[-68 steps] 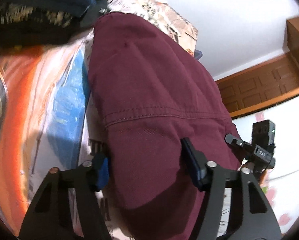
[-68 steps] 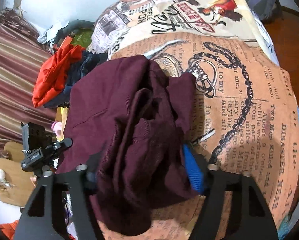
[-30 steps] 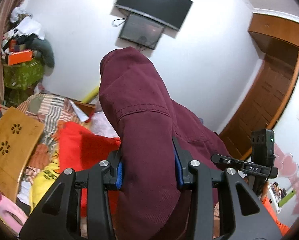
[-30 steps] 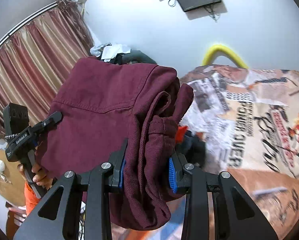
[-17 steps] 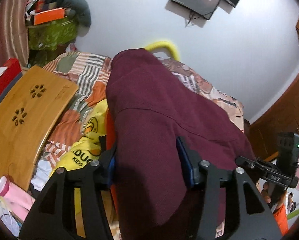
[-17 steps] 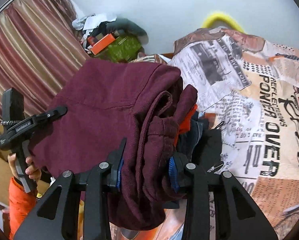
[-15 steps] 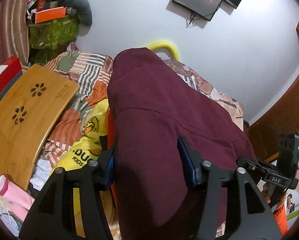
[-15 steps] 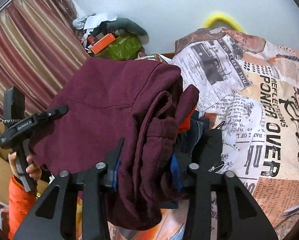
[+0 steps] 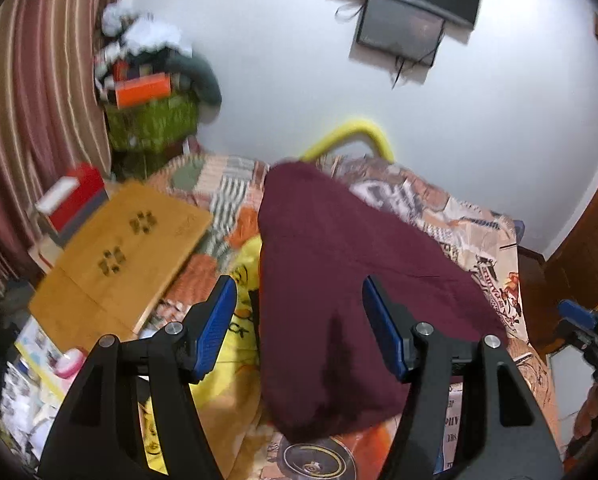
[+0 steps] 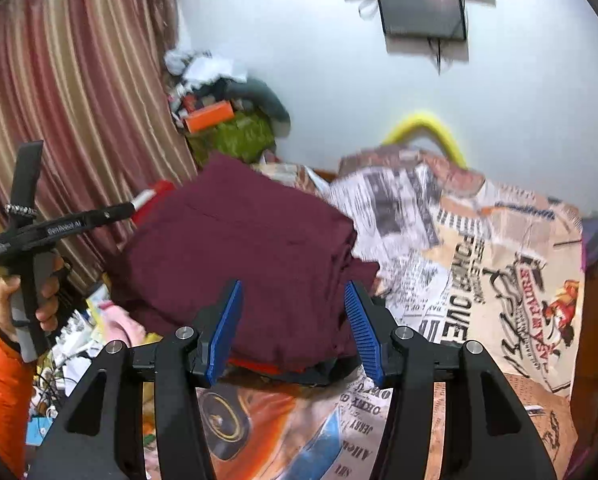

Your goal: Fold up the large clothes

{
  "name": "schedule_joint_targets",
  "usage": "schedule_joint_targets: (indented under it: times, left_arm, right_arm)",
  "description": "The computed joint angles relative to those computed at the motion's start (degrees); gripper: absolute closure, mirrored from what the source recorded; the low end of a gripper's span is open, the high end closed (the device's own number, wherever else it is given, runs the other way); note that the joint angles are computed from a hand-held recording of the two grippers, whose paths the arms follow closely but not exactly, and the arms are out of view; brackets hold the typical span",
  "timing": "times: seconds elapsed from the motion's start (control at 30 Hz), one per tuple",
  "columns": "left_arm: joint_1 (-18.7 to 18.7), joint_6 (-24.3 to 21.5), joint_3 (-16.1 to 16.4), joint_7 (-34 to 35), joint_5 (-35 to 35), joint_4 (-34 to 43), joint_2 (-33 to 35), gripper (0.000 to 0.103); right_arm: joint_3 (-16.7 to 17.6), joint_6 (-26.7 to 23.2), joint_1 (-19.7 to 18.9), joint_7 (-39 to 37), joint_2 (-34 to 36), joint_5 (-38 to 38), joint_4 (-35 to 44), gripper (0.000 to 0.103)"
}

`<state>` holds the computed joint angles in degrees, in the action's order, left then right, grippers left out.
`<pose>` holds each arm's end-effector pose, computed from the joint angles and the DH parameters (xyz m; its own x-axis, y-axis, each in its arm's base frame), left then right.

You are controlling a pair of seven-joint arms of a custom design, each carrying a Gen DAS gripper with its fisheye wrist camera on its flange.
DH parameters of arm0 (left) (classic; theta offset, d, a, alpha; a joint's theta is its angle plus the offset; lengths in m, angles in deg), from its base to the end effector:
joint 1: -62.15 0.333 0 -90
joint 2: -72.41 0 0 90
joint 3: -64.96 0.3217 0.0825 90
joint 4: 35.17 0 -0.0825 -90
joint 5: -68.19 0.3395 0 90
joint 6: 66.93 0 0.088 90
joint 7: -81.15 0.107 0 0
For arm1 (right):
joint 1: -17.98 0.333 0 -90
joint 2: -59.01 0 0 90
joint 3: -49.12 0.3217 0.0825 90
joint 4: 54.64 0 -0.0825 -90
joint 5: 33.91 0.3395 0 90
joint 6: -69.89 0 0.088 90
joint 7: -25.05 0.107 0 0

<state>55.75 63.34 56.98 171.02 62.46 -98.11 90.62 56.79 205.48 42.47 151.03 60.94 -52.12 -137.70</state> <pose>0.6237 -0.1395 0.7447 -0.2529 -0.9568 0.1434 -0.6575 0.0613 -0.7509 0.4794 0.2946 0.7644 0.1426 -0.9723 -0.1853 -0.6260 0.0564 -0.7778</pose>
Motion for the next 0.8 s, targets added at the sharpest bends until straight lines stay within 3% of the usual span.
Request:
schedule_joint_targets:
  times: [0.13,0.27,0.53,0.67,0.8]
  left_arm:
    - [-0.2,11.1,-0.6,2.7,0.2,-16.2,-13.3,0.039]
    - [-0.8,19.7,-1.3,9.4,-7.1,-29.2,-25.6,0.039]
    - [-4.8,34.8,-1.9,14.8,-12.9,-48.6,-44.2,0.039]
    - [-6.8,40.4,-1.9,14.8,-14.3,-56.6,-51.0,0.039]
    - [-4.9,44.2,-4.2,12.0,-13.3,-64.0,-56.7,0.039]
  right_arm:
    - [1.5,2.0,1.2,4.6,-4.3,-7.4,-1.8,0.054]
    - [3.8,5.8,1.1,10.0,-9.1,-13.9,-5.0,0.054]
    - [13.2,4.5,-2.3,25.3,-17.3,-32.7,-9.6,0.054]
    - [15.7,5.1,-3.5,29.5,-19.6,-36.4,-12.2,0.054]
    - [17.9,4.1,-5.2,34.1,-22.0,-39.4,-15.4,0.054]
